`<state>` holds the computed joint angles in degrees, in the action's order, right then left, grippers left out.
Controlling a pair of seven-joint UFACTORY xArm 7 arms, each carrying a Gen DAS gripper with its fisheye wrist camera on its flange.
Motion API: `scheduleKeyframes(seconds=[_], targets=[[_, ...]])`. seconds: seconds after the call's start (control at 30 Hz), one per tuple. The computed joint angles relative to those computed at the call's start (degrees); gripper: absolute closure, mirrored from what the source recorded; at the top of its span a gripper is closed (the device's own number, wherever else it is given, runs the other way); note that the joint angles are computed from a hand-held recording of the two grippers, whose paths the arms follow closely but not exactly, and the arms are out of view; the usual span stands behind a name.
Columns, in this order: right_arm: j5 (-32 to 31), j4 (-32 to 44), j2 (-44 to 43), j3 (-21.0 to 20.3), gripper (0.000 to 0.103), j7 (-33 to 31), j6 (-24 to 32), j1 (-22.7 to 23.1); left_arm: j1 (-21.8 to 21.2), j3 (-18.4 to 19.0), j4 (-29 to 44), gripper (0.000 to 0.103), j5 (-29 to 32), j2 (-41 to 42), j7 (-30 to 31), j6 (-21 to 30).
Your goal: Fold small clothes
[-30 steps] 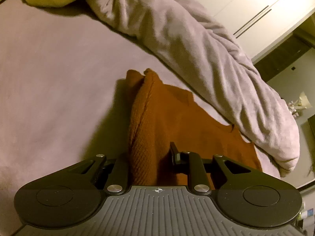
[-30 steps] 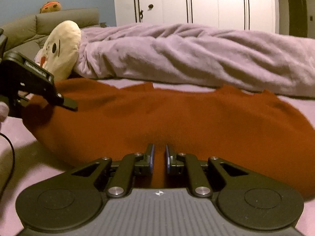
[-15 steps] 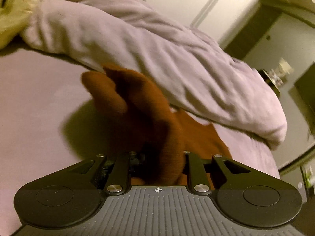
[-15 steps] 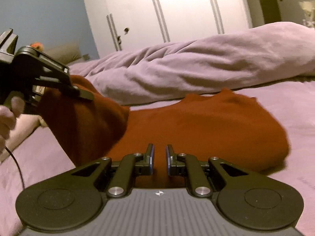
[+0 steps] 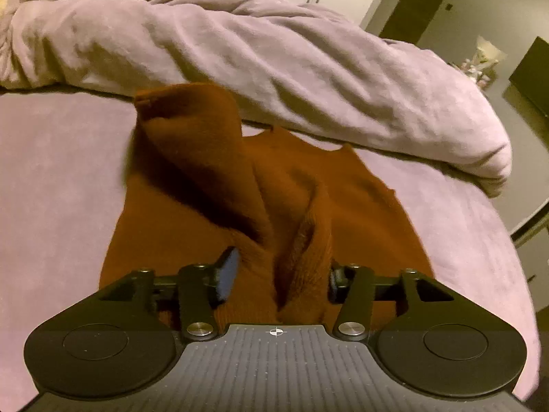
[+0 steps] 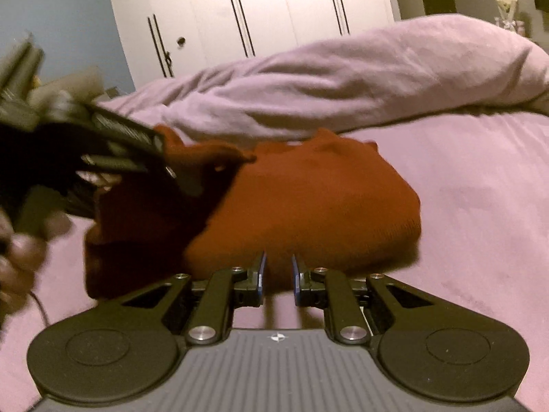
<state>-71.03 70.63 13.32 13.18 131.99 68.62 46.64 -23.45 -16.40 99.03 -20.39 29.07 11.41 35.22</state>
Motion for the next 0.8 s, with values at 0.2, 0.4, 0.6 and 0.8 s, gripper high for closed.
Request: scheduleKeyframes(seconds=[0.2, 0.4, 0.6, 0.8], targets=[[2.81, 0.37, 0.64, -0.15, 0.088, -0.50, -0.83, -0.09, 2.82, -2.24, -4.95, 0.037, -4.98, -4.95, 6.15, -1.62], [2.34, -0.83, -0.71, 0.01, 0.081, -1.38, -0.62, 0.07, 8.64, -2.53, -16.75, 0.021, -21.10, -16.41, 16.90, -5.12], [0.72, -1.14, -1.61, 0.37, 0.078, 0.84, -0.51, -0.34, 2.54, 6.95, -14.94, 0.021, -1.02, -11.79, -2.64, -11.04], [-1.64, -0.56, -2.87, 0.56, 0.075, 1.80, -1.20, -1.26, 0.60, 6.39, -7.85, 0.022, 10.06, -3.40, -9.90, -5.26]])
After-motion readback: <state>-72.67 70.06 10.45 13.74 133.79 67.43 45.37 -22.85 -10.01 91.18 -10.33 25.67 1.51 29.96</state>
